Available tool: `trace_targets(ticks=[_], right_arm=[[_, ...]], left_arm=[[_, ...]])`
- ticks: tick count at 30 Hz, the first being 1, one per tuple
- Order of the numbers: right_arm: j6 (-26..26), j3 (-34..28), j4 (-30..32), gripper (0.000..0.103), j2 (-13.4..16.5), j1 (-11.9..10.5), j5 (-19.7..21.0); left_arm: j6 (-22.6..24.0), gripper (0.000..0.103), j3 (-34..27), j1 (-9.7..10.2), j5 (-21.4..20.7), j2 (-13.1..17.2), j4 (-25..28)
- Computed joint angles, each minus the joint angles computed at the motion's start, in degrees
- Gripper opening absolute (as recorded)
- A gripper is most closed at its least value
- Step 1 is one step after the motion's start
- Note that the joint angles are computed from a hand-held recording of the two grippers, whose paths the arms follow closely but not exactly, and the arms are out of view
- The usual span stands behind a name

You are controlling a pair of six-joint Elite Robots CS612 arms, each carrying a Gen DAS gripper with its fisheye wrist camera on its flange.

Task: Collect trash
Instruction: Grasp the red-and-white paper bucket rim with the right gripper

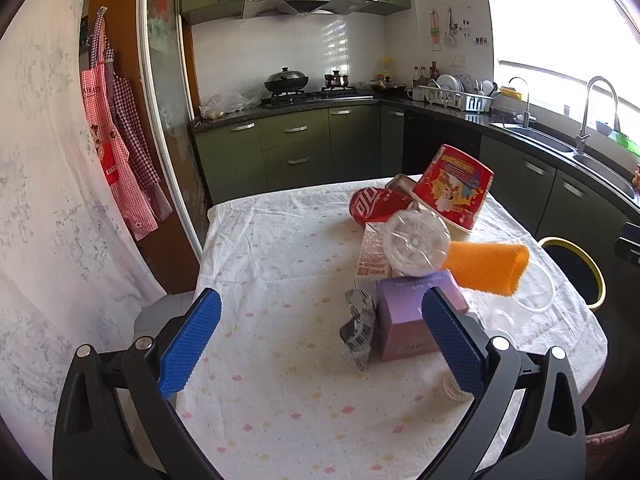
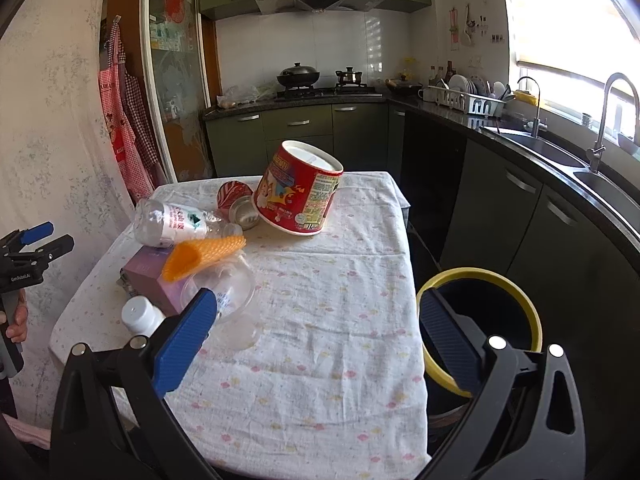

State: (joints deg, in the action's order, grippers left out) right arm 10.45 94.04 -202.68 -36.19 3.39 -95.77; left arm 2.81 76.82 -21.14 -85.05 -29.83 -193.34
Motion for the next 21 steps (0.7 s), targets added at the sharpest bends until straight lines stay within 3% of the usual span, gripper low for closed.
trace_targets(ticks=[3, 7, 10, 15, 21], right_arm=[[-2.1, -3.6, 2.7, 0.097, 0.5, -1.0, 3.2], [-9.3, -10.4, 8.1, 0.095, 2.1, -1.6, 8.1], [-14.1, -16.8, 15.7, 0.084, 3.8, -2.2, 12.9], [-18.1, -27.8, 29.7, 0.063, 7.6, -3.1, 15.4], [-18.8, -35.7, 39.7, 0.052, 10.9, -3.7, 17.1]], left_arm=[[-0.6, 0.099, -4.4, 0.6, 0.1, 1.9, 1.9], [-1.8, 0.099, -10.4, 1.33, -0.1, 4.6, 5.4], [-2.2, 0.099, -14.4, 1.91, -0.8, 6.6, 7.7], [-2.8, 0.099, -20.7, 2.52, -1.3, 10.1, 10.8], [-5.1, 0.099, -31.3, 3.19, -3.4, 15.4, 17.3]])
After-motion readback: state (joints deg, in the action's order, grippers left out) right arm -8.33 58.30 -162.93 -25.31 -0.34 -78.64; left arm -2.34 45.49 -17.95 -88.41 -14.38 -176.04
